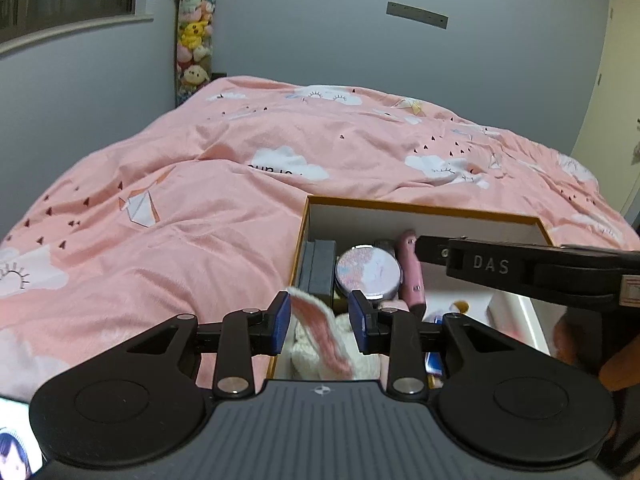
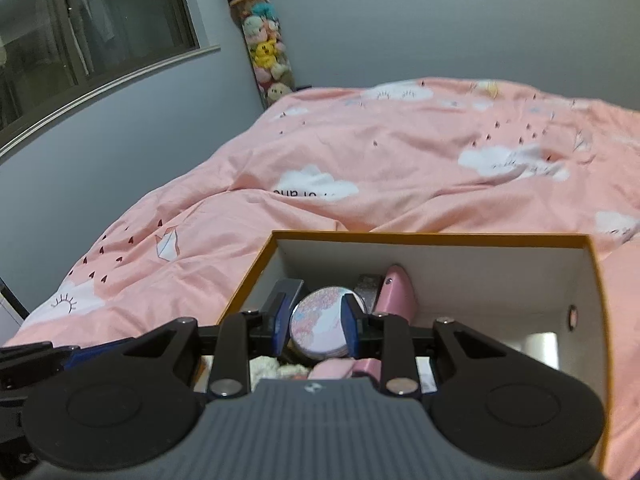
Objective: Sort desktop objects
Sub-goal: 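Lower the compact into the storage box and open the right tool, then move both tools to the pile and grasp the red feather toy with the right tool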
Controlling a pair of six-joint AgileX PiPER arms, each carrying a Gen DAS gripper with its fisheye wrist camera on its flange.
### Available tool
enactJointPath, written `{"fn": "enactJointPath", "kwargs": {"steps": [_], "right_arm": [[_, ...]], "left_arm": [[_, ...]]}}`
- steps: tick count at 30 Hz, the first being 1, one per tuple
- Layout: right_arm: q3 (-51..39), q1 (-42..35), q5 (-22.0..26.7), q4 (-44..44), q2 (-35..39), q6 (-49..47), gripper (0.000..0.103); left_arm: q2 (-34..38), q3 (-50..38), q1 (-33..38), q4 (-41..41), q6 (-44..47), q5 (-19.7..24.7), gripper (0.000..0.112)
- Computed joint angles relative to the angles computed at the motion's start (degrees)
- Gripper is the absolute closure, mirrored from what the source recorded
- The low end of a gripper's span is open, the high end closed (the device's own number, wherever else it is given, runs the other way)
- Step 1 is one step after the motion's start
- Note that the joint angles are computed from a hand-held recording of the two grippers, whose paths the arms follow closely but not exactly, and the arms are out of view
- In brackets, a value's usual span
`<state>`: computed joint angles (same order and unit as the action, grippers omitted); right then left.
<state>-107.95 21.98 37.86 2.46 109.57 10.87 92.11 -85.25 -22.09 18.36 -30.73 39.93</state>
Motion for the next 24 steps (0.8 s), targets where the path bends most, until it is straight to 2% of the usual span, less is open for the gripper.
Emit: {"fn": "enactJointPath", "kwargs": {"steps": [3,7,10,11,13,15,17,21,24], "right_arm": [[8.85,1.77,-4.51,-6.88,-5.7,5.59,0.072],[17.89,3.79,-8.05,-15.1,-11.53,13.84,0.071],[23.62,5.15,-10.15,-20.37,-15.31,19.1,0.066],[25.75,5.87,-11.2,-24.03,-16.65,22.58,0.06],[28.89,7.2,-12.57,-30.63,-18.7,28.86,0.054],[30.74,8.61,-12.68,-36.23,-20.23,33.93,0.047],[32.41,9.45,-13.45,-39.72,-21.67,36.9,0.047],[34.21,9.87,-14.49,-40.27,-23.43,37.54,0.039],[34.36,8.37,-14.18,-29.13,-23.99,28.52,0.039]], "left_arm": [[-1.99,2.86,-1.91,2.5,-1.56,-0.39,0.064],[-4.46,6.51,-4.43,6.89,-5.74,-0.17,0.064],[-6.76,9.34,-5.48,7.31,-5.0,-0.26,0.064],[-7.55,10.33,-5.74,7.71,-5.57,-0.32,0.064],[-9.16,12.18,-5.58,6.81,-5.73,-0.82,0.064],[-10.58,13.27,-4.02,2.4,-2.43,-1.18,0.064],[-11.78,13.92,-2.2,-0.82,-0.13,-0.79,0.064],[-12.87,13.69,0.94,-3.5,3.03,2.07,0.064],[-12.92,13.18,3.2,-6.09,7.38,5.02,0.064]]}}
